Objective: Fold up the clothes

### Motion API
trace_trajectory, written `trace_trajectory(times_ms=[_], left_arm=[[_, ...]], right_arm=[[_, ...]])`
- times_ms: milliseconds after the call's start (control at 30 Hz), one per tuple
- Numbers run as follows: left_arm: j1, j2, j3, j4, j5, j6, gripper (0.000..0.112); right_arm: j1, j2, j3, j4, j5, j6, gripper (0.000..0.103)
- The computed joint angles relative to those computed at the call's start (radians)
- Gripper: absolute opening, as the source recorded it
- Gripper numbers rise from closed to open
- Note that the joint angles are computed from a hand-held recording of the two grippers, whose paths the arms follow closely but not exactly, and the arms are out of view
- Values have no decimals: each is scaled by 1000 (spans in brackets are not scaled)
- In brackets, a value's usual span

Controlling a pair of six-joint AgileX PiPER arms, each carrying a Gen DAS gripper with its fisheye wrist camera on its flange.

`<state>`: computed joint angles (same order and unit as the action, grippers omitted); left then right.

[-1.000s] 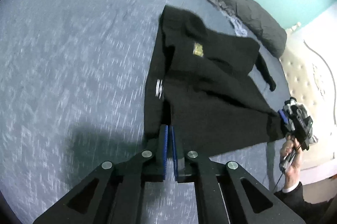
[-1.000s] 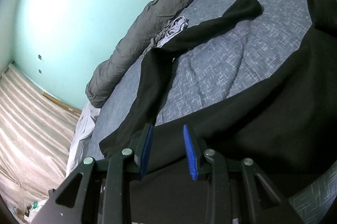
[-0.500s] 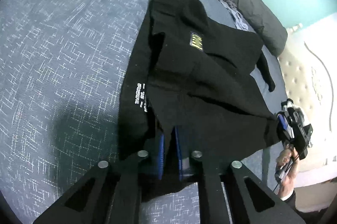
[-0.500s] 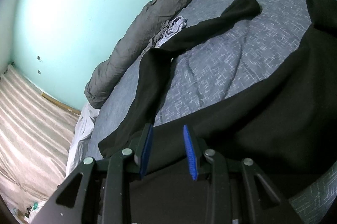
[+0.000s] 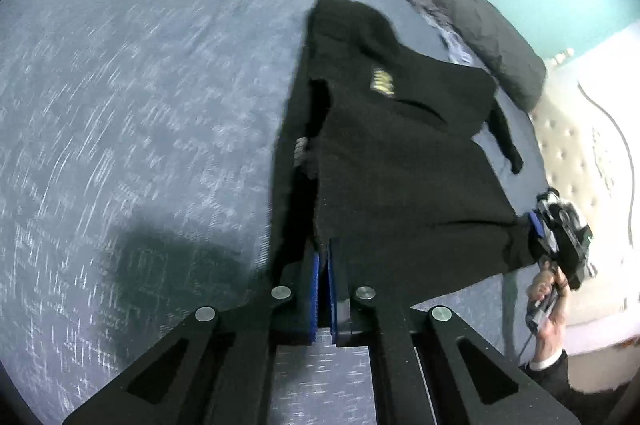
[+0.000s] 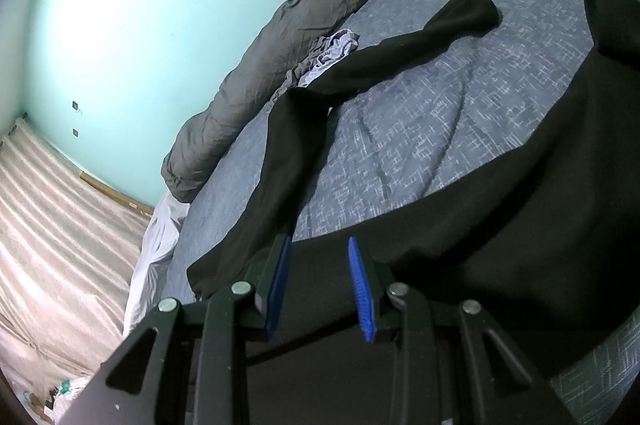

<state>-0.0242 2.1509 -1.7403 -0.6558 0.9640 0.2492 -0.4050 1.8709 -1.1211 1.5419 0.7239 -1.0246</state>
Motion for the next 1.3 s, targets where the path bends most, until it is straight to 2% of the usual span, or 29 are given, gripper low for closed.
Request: trace_trajectory(times_ms=[267, 300, 367, 433, 500, 600, 700, 833, 900, 967, 1033, 1167, 1300], left_arm=[[-6, 58, -27, 41, -2, -60, 7], [-13, 50, -33, 59, -1, -75, 11], [-27, 33, -49, 103, 3, -115, 12], [-38, 11, -71, 167, 9, -172, 21], [-49, -13, -87, 213, 7, -201, 25], [-74, -34, -108, 230, -35, -219, 27], [-119, -26, -129, 231, -109, -253, 28], [-201, 59, -228, 228, -150, -265, 30], [-241, 106, -274, 217, -170, -270, 30], [-266, 136, -291, 190, -193, -260, 30], [-299, 159, -300, 216, -219, -279, 33], [-334, 163, -250, 173, -291, -256, 34], [-364, 173, -259, 210, -295, -248, 34]], right_arm=[[-8, 15, -7, -7, -1, 13, 30], [-10, 16, -8, -7, -2, 14, 30], [-12, 18, -9, -10, -3, 20, 30], [-14, 22, -11, -17, -4, 34, 30], [-14, 28, -12, -26, -6, 47, 30], [-12, 31, -12, -35, -11, 54, 30], [-18, 28, -16, -54, -17, 68, 30], [-68, 20, -44, -120, -9, 134, 31], [-111, 11, -68, -185, -7, 195, 44], [-159, 12, -109, -282, -4, 289, 48], [-214, 18, -172, -420, 22, 385, 48], [-306, 44, -329, -743, 80, 564, 49], [-345, 87, -444, -952, 120, 638, 50]])
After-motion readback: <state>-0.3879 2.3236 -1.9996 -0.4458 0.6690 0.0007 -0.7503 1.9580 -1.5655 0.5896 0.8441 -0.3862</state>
